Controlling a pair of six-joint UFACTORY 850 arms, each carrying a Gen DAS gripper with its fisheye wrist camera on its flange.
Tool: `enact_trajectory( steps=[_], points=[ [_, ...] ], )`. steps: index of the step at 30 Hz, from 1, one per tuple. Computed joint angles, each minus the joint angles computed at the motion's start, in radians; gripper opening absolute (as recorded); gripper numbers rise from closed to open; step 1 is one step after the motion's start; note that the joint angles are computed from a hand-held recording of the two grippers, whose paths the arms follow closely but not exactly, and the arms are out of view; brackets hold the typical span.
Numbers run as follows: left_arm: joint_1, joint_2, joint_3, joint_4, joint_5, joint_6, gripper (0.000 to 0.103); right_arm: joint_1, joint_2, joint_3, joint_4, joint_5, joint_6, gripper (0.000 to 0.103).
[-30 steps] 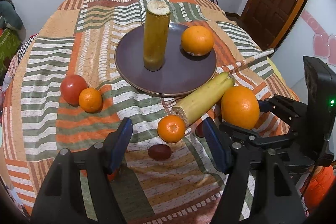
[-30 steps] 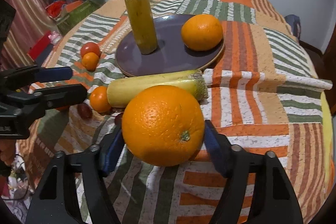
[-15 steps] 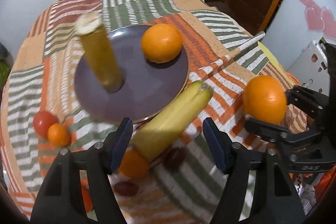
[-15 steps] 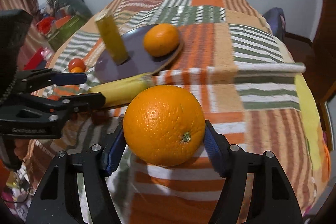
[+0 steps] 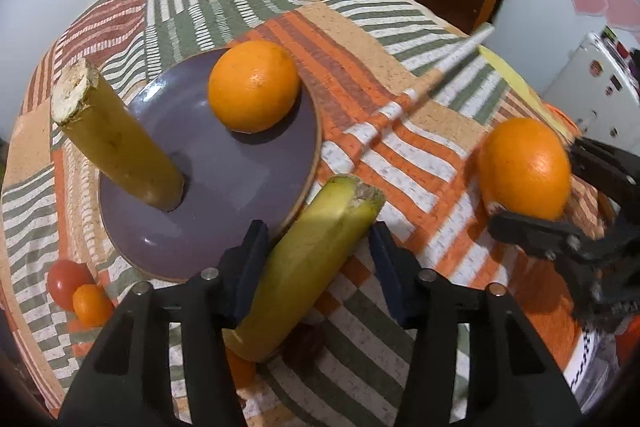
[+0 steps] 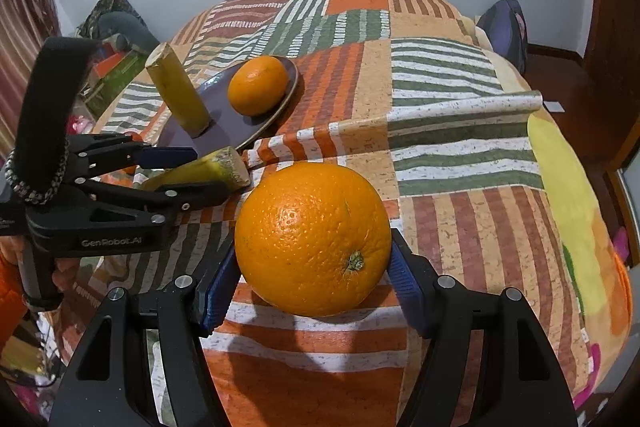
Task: Organize fruits
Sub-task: 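Grasp the second yellow corn cob with the left tool while the right tool grasps another large orange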
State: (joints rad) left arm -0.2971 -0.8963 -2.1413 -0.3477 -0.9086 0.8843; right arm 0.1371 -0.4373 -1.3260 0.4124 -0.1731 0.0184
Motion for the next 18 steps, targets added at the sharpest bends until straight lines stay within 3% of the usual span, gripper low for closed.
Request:
enact_trajectory(
  steps=[4,10,12,15,18],
  points=[
    [0.002,0.015,0.011,-0.003,-0.022,0.040,0.049,-0.003,0.004,0.007,0.072,0.006,-0.073,0.066],
    [-0.025,-0.056,-0.092,0.088,-0.062,0.014,0.049,-0.006,0.008,0.016,0.159,0.011,-0.146,0.066],
    [-0.037,-0.037,-0.055,0.116,-0.016,0.027,0.049,-0.007,0.009,0.019,0.162,0.010,-0.150,0.066],
    [-0.058,0.032,0.081,0.155,0.137,0.056,0.048,-0.010,0.011,0.024,0.178,0.010,-0.159,0.066],
    [-0.060,0.050,0.112,0.157,0.178,0.061,0.045,-0.011,0.014,0.027,0.157,0.011,-0.133,0.066]
  ],
)
